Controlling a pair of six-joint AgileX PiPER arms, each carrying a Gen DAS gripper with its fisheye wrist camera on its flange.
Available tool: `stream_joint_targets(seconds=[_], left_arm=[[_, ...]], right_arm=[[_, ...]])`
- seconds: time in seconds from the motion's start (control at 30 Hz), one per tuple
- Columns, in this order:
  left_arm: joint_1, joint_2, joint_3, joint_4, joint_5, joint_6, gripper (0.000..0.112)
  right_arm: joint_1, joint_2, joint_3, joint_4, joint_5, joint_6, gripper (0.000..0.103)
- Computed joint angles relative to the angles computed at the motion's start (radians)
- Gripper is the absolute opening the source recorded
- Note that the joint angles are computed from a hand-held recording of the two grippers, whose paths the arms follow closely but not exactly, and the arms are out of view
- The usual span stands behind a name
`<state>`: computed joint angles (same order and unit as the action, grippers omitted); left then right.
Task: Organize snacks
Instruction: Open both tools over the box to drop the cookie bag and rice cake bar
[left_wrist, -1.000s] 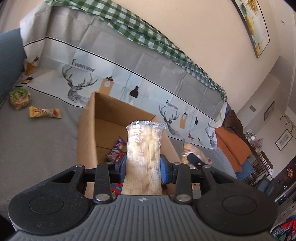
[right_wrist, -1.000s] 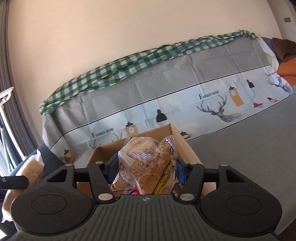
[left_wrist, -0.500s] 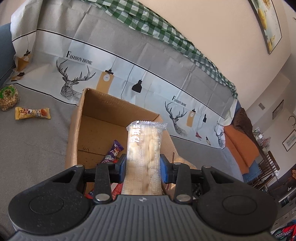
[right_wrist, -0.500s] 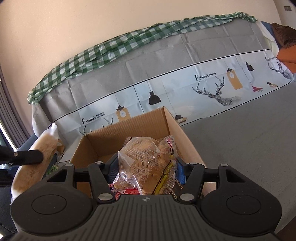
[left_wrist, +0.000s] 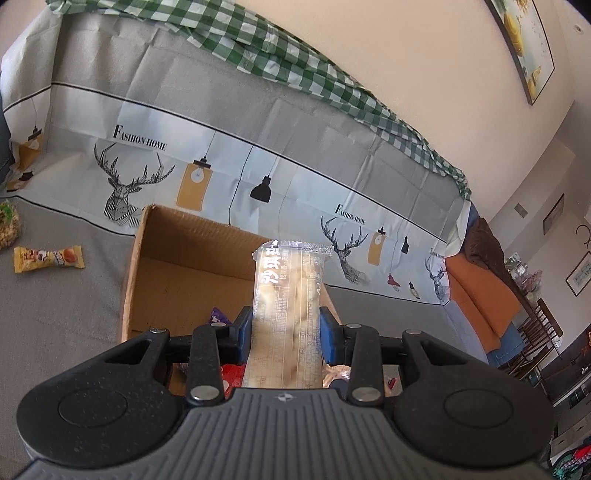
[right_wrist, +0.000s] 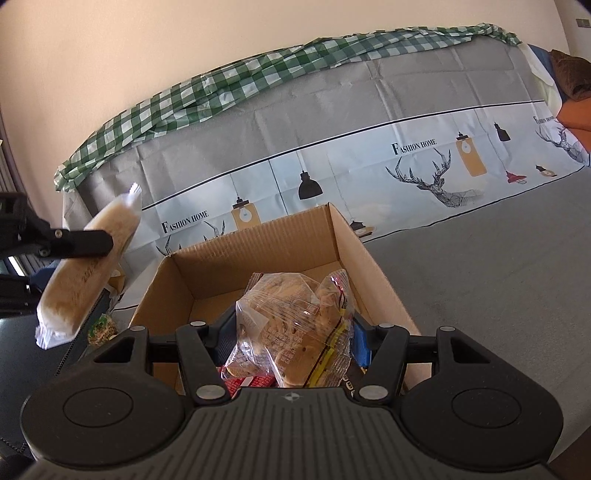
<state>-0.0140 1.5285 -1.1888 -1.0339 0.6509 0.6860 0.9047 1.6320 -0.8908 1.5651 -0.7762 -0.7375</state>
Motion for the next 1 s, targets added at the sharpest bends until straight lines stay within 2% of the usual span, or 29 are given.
stream_joint_targets(seconds=[0.2, 0.27, 0.3, 0.37, 0.47, 0.53, 0.6, 0.63, 0.67, 0.73, 0.83, 0.93, 1.0], left_arm=[[-0.006, 0.004, -0.027, 0.008, -0.001, -0.006, 0.041], [-0.01, 0.015, -0.052, 0.049, -0.004, -0.026, 0.064], [-0.007, 0.009, -0.043, 0.038, -0.023, -0.004, 0.067], [0.017, -0.002, -0.03, 0.009, -0.042, 0.043, 0.069], [0.094, -0.012, 0.002, -0.043, -0.02, 0.101, 0.069], [0.166, -0.022, 0.046, -0.092, -0.009, 0.181, 0.064], [0.247, -0.028, 0.092, -0.125, 0.007, 0.274, 0.048], [0.293, -0.024, 0.109, -0.134, 0.021, 0.324, 0.033], [0.337, -0.02, 0.128, -0.142, 0.032, 0.379, 0.024], [0.425, -0.009, 0.168, -0.176, 0.038, 0.515, 0.014], [0.527, 0.02, 0.212, -0.248, 0.038, 0.756, 0.011], [0.609, 0.061, 0.257, -0.365, 0.069, 0.987, 0.011], [0.635, 0.09, 0.307, -0.453, 0.059, 1.139, 0.011]], right_arm=[[0.009, 0.004, -0.004, 0.002, -0.011, -0.018, 0.063], [0.007, -0.003, 0.008, -0.02, -0.001, 0.008, 0.065], [0.007, -0.005, 0.01, -0.016, -0.005, 0.012, 0.072], [0.006, -0.011, 0.018, -0.011, -0.01, 0.03, 0.077], [-0.005, -0.022, 0.031, -0.011, 0.004, 0.057, 0.077], [-0.005, -0.024, 0.035, -0.01, 0.005, 0.068, 0.077], [-0.002, -0.023, 0.035, -0.01, 0.005, 0.071, 0.077], [0.002, -0.021, 0.033, -0.01, 0.001, 0.069, 0.077], [0.007, -0.017, 0.028, -0.007, -0.004, 0.059, 0.077], [0.019, -0.009, 0.017, -0.001, -0.014, 0.033, 0.077], [0.041, 0.013, -0.015, 0.026, -0.041, -0.037, 0.075], [0.058, 0.028, -0.035, 0.034, -0.055, -0.079, 0.06], [0.062, 0.037, -0.05, 0.044, -0.053, -0.107, 0.045]])
